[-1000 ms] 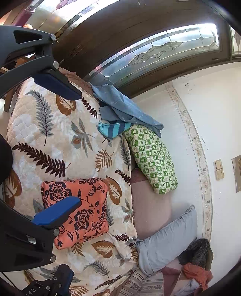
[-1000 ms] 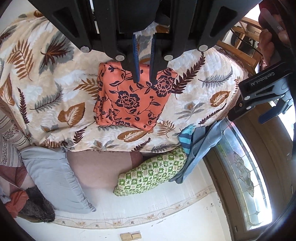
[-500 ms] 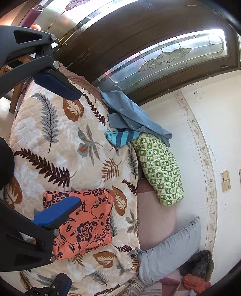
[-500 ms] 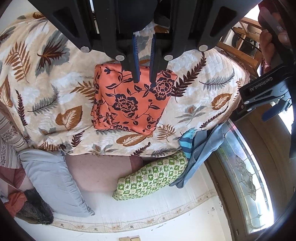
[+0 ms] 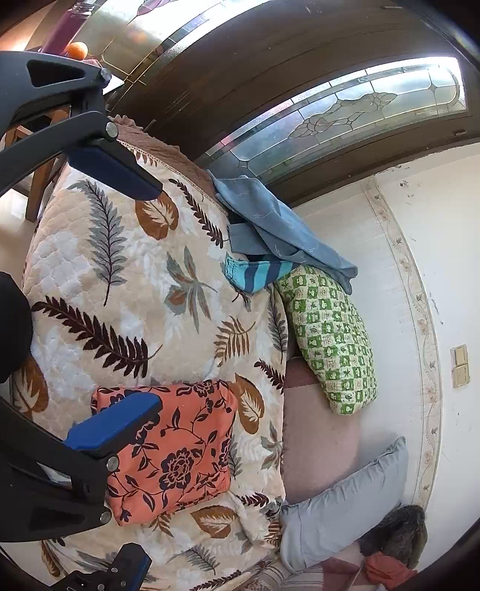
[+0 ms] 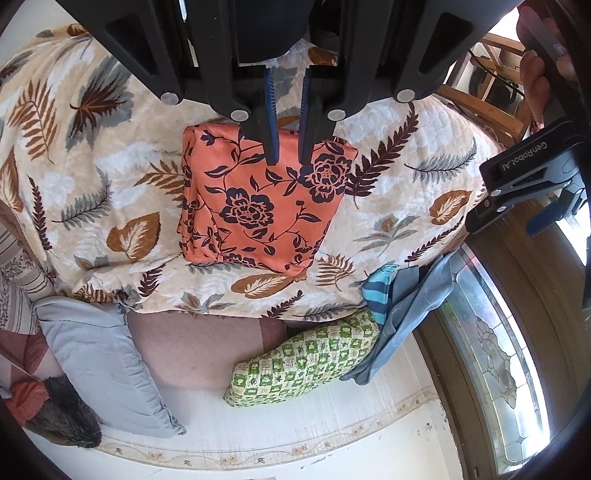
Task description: Fold small clothes
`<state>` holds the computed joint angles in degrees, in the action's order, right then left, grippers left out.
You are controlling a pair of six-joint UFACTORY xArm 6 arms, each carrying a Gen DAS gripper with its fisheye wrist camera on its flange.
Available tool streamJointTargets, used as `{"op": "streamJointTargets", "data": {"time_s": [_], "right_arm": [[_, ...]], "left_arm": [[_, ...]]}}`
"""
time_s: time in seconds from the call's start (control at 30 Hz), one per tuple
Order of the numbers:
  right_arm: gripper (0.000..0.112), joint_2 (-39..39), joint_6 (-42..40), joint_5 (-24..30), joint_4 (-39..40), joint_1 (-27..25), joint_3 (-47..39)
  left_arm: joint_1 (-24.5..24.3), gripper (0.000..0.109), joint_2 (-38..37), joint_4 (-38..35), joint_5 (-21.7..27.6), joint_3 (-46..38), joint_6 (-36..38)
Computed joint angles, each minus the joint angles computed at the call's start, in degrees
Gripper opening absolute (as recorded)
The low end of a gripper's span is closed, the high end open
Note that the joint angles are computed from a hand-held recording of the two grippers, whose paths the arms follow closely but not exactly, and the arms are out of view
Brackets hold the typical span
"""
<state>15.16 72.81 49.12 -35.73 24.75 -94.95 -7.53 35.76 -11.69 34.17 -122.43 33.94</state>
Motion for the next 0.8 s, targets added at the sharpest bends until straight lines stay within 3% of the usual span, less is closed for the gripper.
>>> {"op": "streamJointTargets", "data": {"time_s": [0.8], "right_arm": [[0.013,1.4,-0.1,1.3,-0.7,0.6,-2.6]], "left_arm": [[0.1,0.103,-2.9,-3.1,-1.5,3.2,2.7]]}}
